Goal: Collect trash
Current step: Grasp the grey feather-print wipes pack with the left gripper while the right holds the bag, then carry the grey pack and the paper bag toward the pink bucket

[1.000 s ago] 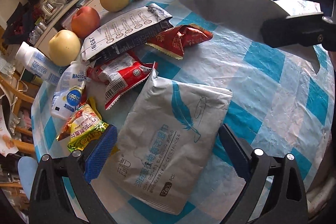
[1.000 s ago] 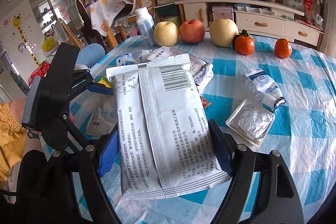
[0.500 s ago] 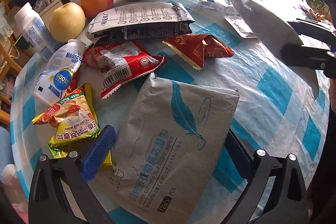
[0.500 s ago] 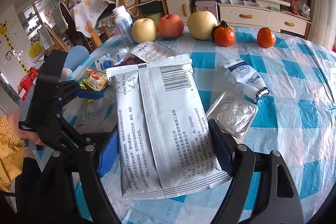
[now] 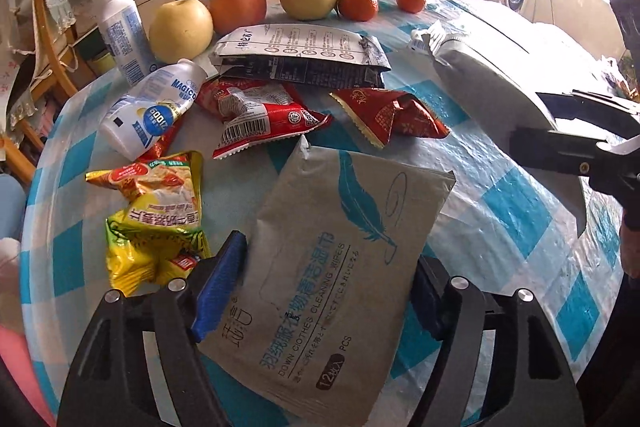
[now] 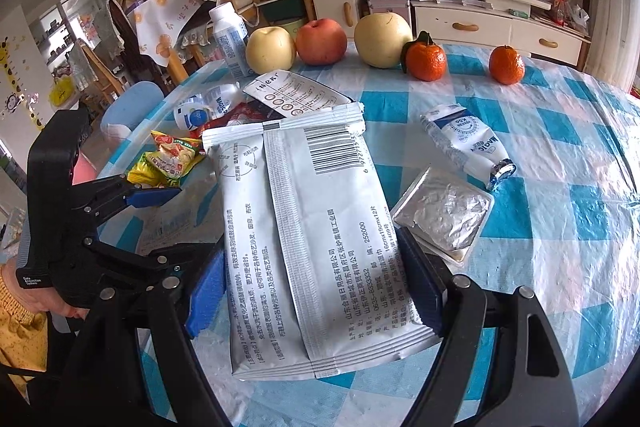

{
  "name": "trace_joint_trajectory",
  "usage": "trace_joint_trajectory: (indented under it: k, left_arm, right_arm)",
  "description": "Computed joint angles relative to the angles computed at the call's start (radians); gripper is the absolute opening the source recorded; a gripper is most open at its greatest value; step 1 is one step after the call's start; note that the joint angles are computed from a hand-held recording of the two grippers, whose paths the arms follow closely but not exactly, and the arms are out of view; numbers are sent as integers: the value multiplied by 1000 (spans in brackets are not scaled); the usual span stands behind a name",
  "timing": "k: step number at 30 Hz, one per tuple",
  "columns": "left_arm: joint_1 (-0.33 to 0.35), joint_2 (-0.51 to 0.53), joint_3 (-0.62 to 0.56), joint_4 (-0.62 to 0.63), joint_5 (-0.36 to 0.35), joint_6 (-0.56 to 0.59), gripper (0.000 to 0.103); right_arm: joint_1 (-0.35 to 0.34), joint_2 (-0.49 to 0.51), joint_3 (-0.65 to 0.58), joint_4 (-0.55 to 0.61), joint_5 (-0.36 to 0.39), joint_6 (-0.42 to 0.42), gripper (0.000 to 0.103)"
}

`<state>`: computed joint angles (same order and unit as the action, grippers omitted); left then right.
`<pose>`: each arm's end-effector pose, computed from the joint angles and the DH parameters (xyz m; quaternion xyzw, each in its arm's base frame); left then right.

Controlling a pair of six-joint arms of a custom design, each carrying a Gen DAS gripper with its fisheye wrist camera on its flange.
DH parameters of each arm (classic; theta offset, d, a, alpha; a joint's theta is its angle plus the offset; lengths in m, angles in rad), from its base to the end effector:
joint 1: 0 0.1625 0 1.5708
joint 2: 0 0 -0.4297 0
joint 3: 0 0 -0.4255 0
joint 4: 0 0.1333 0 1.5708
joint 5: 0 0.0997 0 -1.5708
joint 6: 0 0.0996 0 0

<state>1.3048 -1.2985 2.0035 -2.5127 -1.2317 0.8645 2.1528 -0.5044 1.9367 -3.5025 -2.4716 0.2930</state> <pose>0.0137 -0.5827 0.2327 0.5074 0.8372 -0.0619 0.1944 0.3496 -0.4308 -0.0578 0.0192 -0.8788 0.3802 0.2878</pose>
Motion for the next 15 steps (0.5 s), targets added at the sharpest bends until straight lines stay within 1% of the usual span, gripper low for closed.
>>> trace_joint_trajectory:
  k: [4,6,9,11,15]
  left_arm:
    - [17,-28,9,-1,-47,-53,69]
    - [27,-41,11,-6,-66,-71,65]
    - [47,-61,10,4,-105,-117,64]
    - [56,-61,14,-17,-122,-133,64]
    - [88,-81,10,-27,-174,-169,63]
  right_arm:
    - [3,9,-8,-15,6,-15,79]
    - [5,15,-14,-18,10,-23,79]
    - [12,24,-24,-20,18,-34,79]
    - [15,30,-31,-21,19,-41,79]
    - [12,35,-33,-30,28,-29,79]
